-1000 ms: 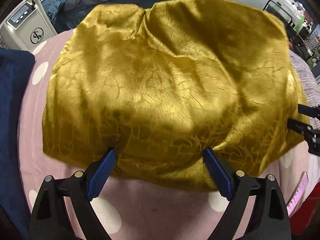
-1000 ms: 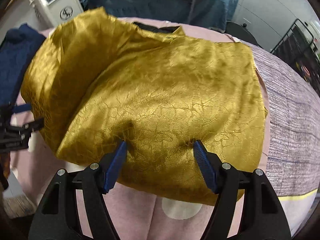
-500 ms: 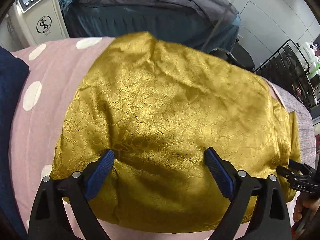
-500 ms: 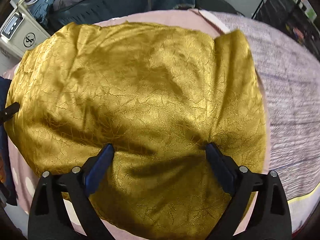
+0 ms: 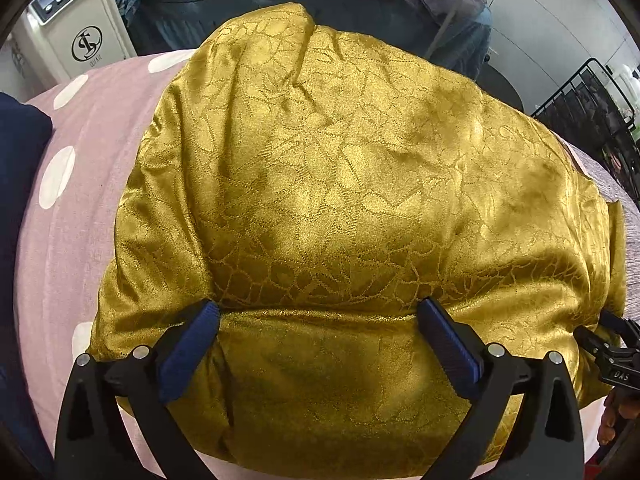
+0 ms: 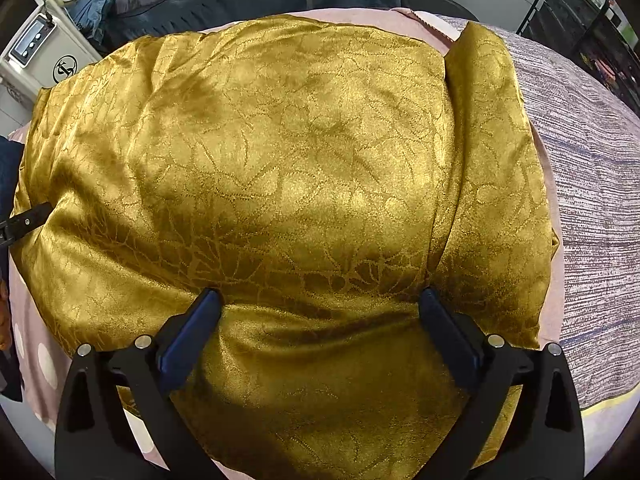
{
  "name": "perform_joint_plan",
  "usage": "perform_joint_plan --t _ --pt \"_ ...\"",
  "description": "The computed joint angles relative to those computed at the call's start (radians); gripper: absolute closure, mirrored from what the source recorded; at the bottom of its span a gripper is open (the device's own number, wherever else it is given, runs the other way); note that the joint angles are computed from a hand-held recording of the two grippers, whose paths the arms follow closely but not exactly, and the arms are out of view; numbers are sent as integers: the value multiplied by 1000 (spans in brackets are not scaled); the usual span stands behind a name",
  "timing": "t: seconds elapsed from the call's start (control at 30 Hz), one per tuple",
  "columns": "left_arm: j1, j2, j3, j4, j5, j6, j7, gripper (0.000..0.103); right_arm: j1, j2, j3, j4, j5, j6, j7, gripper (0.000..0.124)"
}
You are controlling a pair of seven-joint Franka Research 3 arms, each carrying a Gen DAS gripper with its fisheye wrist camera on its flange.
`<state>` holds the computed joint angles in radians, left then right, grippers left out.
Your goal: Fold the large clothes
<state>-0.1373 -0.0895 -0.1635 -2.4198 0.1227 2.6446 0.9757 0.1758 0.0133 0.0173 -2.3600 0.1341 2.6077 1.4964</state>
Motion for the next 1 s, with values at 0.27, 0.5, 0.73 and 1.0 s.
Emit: perform_joint_plan --t 0.27,0.5,0.73,1.0 --pt "-13 -14 -12 -6 13 -15 -18 5 0 -22 0 -11 39 -13 -6 26" --pt "-22 -110 -14 -46 21 -49 -3 6 -18 -22 -10 22 94 -105 -68 26" --pt "-42 -264 -20 -124 69 -124 -16 6 -26 -86 -6 3 27 -108 -40 26" --pt "-41 -530 -5 -307 51 -189 -128 7 -71 -263 -34 -154 17 5 7 26"
